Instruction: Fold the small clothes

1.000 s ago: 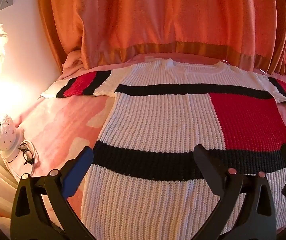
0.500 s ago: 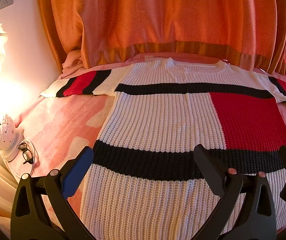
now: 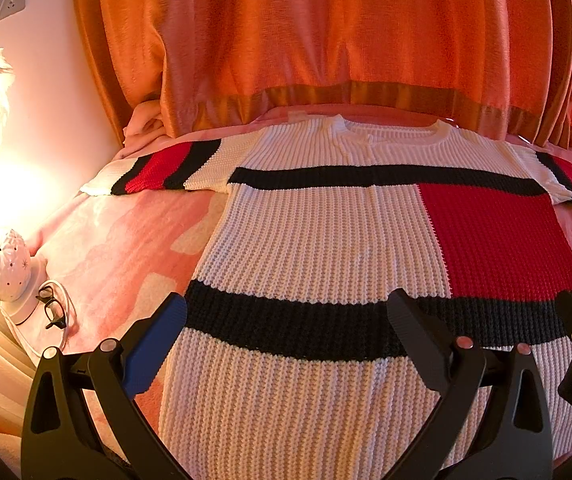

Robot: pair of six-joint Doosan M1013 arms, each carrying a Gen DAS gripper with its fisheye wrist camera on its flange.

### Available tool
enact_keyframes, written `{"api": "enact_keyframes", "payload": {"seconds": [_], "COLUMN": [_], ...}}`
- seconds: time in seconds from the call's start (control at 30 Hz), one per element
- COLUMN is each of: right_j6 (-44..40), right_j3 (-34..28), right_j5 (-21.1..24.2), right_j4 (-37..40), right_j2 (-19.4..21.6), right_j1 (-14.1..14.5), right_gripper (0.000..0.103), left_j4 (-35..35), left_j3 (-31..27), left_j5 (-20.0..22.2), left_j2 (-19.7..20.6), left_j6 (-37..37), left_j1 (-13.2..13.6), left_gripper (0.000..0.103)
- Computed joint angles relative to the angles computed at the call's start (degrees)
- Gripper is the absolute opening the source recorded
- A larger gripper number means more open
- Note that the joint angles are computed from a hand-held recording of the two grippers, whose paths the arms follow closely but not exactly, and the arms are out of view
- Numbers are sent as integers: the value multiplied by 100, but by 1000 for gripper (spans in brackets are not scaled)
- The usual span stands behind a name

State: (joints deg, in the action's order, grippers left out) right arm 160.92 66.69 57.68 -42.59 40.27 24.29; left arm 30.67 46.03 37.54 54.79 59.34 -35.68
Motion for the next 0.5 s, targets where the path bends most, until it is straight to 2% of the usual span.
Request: {"api": "enact_keyframes", "payload": {"seconds": [0.5], "right_j6": [19], "right_j3": [53], "right_j5": [-107], "right_j4": [46], "right_j2": [-35], "right_j1": [-15], "right_gripper": [98], "left_j4": [-97], "left_j3": [-26], "left_j5": [21], "left_j2": [5], "left_j6": [89], "left_j1": [4], "left_gripper": [98]}}
